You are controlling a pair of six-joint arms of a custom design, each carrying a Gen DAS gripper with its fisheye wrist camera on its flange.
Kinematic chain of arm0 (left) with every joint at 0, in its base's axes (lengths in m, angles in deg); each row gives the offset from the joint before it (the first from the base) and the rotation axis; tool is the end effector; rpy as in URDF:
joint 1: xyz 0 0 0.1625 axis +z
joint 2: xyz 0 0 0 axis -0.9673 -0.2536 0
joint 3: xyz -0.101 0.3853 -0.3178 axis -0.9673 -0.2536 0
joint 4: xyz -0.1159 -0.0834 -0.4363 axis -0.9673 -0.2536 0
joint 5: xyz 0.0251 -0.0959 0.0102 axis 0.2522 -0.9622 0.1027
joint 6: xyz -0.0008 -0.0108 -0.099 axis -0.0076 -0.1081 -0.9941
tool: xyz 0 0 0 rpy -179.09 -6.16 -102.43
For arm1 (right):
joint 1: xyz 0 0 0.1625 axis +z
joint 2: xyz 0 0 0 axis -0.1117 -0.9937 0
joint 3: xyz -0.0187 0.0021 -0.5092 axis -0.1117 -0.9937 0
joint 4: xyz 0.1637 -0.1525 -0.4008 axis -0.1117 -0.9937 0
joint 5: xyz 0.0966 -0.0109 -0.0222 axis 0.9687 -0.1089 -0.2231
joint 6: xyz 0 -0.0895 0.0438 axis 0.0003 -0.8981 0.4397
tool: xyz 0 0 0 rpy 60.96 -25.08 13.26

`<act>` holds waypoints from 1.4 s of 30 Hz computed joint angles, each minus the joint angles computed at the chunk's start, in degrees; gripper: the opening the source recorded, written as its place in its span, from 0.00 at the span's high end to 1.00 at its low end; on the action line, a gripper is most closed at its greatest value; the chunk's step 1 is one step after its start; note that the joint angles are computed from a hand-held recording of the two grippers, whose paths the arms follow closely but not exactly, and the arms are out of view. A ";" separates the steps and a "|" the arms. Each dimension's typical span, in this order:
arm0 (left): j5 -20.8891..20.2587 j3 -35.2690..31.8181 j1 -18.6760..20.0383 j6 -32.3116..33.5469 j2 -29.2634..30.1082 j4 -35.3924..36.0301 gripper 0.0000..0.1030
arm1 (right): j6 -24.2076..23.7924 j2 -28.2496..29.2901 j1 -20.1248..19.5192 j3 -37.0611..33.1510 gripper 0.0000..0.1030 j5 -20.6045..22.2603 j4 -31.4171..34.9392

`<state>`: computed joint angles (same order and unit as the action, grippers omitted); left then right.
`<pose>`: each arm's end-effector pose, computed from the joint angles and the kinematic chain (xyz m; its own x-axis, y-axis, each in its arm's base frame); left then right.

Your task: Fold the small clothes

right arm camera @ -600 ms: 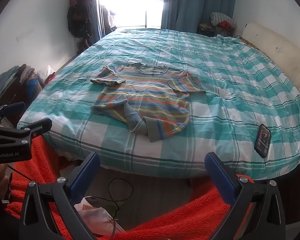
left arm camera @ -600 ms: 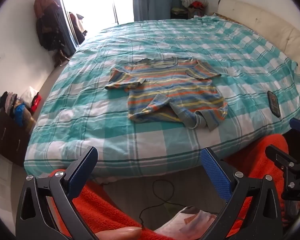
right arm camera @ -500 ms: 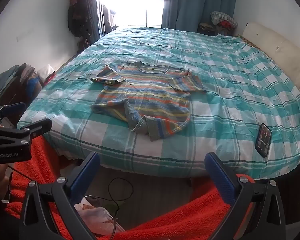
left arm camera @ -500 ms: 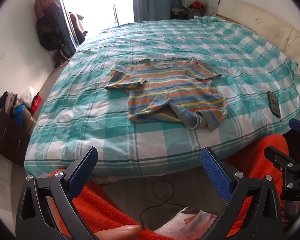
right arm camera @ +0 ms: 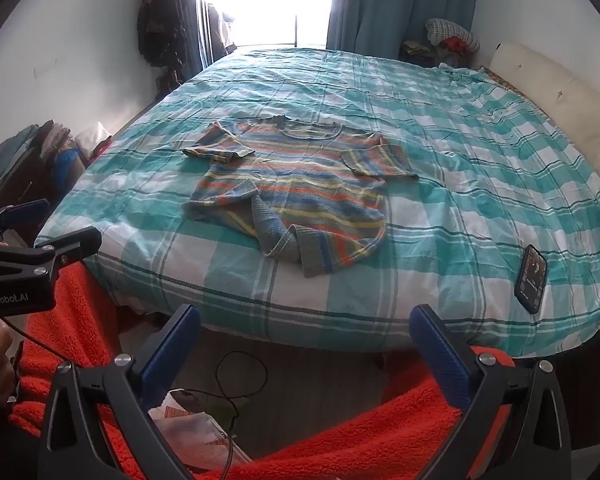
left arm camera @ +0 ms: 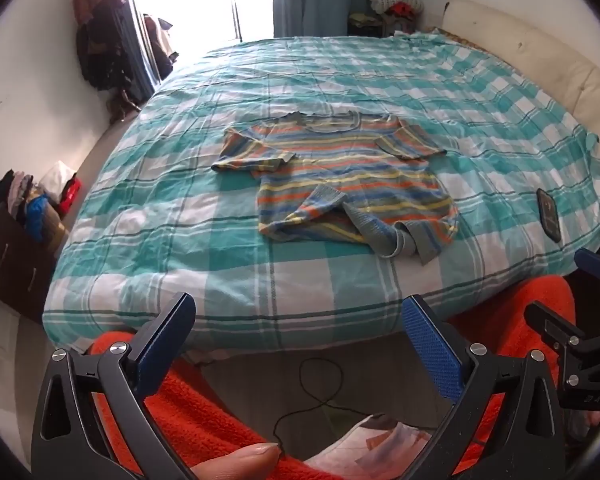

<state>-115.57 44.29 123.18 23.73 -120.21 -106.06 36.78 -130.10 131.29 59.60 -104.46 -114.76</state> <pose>-0.2256 -0.5797 0.4580 -0.6581 -0.1938 -0.7276 0.3262 0.7976 -0.5074 0.5205 -0.6286 0.1615 -0.6207 -0.4011 0.6736 -0.6700 0.7176 -0.1900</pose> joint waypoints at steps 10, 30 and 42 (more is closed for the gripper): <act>0.62 -0.57 0.31 -0.75 0.68 2.75 0.00 | 1.24 0.31 -0.20 -1.64 0.00 0.08 3.19; 1.55 -0.90 0.17 -0.10 1.03 2.77 0.00 | 1.12 0.69 -0.38 -1.88 0.00 0.15 3.28; 1.40 -1.13 -0.06 -1.50 1.11 4.48 0.00 | 0.92 0.77 -0.37 -1.96 0.00 0.20 2.98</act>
<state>-114.17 43.15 123.12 22.22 -119.10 -101.58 37.69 -129.33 130.93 57.64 -104.26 -111.78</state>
